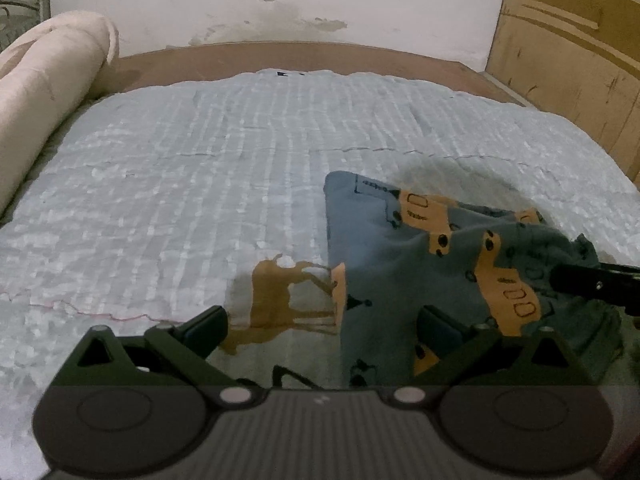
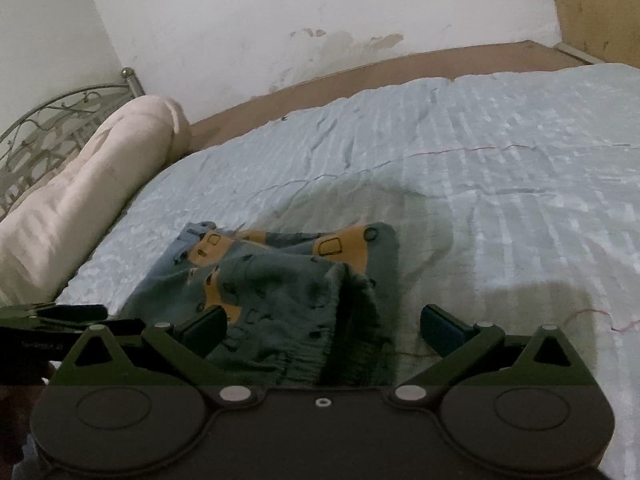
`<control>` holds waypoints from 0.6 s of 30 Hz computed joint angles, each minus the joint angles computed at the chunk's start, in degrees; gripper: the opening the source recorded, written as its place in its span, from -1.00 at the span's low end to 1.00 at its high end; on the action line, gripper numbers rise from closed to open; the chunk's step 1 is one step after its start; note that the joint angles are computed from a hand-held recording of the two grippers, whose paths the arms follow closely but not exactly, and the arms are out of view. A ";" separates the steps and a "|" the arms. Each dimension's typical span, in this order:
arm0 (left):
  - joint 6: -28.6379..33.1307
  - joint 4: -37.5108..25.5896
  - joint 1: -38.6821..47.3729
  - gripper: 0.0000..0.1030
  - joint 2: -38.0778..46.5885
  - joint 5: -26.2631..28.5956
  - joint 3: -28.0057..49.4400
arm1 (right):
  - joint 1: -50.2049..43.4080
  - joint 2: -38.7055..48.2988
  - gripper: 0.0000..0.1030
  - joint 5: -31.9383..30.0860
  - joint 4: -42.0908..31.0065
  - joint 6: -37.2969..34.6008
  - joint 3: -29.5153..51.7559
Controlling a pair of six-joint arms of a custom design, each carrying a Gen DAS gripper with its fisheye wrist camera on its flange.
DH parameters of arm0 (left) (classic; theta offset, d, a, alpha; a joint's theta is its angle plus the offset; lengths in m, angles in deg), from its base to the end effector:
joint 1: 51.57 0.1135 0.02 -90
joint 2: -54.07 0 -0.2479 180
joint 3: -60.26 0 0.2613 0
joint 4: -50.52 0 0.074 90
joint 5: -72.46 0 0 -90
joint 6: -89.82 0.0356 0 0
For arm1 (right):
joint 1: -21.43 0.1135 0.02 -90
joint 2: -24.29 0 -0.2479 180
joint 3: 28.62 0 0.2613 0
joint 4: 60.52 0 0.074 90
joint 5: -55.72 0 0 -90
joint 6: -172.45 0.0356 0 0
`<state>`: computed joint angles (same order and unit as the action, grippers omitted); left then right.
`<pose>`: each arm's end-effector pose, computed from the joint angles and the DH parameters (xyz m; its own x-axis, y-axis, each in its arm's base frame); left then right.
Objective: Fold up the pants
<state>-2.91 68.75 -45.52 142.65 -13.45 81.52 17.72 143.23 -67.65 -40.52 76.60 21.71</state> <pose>0.1856 0.0171 0.0375 -0.7479 -0.1270 -0.6516 -0.0944 0.9919 -0.0850 0.3045 -0.0001 0.0093 -0.7133 -0.0390 -0.6998 -0.3836 0.8574 0.3431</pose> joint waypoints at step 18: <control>-1.58 1.21 2.10 0.99 0.54 8.31 -1.93 | -1.65 1.58 0.99 -6.02 -2.45 1.75 0.49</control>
